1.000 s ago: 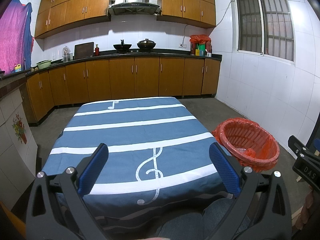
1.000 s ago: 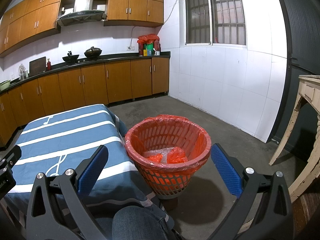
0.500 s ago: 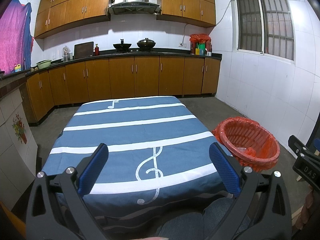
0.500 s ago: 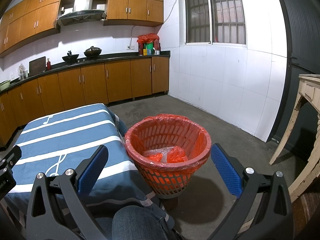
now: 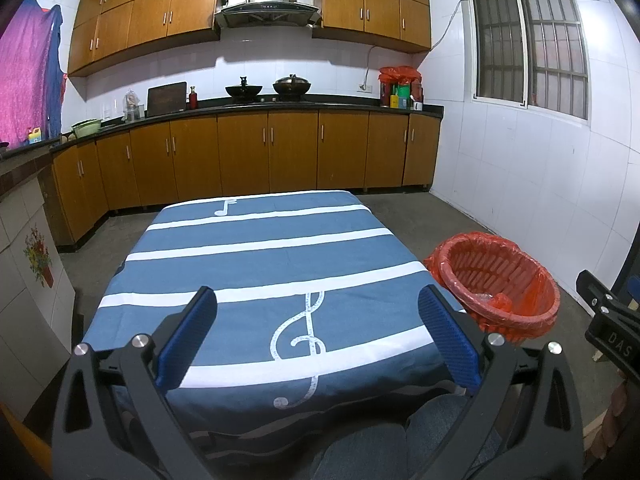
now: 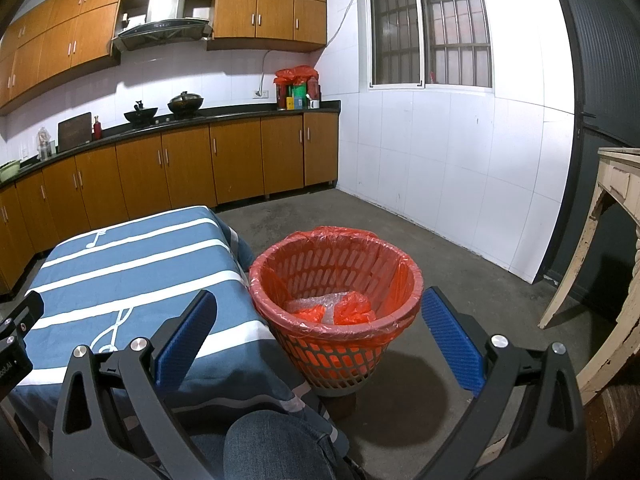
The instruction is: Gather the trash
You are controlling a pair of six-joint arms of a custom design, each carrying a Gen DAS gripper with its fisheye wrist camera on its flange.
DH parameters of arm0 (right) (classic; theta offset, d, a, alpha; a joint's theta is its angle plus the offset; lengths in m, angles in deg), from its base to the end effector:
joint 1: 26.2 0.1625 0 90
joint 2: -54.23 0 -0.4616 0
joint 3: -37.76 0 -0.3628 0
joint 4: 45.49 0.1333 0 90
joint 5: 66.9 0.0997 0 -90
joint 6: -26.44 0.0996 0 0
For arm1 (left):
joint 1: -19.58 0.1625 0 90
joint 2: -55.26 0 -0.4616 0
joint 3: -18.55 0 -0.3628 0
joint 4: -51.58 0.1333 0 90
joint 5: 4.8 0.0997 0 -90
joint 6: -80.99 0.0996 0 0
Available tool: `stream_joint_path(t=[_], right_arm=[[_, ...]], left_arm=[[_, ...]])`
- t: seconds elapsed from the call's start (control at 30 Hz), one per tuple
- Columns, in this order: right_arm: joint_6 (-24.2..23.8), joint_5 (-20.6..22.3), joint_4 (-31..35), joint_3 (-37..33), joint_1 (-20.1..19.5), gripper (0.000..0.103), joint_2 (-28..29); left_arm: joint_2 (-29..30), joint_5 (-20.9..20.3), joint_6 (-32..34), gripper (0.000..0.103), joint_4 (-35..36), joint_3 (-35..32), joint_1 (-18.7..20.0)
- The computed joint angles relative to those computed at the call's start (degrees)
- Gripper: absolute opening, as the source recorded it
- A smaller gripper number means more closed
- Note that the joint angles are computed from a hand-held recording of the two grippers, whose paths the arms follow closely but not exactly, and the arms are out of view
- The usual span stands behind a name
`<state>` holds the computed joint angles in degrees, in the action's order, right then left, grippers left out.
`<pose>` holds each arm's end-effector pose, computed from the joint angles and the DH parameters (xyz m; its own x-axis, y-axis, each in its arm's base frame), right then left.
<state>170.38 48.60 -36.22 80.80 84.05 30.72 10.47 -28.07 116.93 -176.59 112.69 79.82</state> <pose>0.3603 -0.7155 0.0947 -0.6920 -0.2325 0.6835 -0.7101 0.3898 -0.5863 -0.1053 -0.6371 0.3113 -0.6408 -0.4763 -0.6021 0.4772 0.3674 -0.7984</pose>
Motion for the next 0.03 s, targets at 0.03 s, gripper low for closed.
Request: stream_joint_path(t=[0.03], right_arm=[[0.01,-0.04,0.00,0.05,-0.01,0.101,-0.04]], left_arm=[[-0.02,-0.05,0.00,0.099,-0.01,0.06,0.00]])
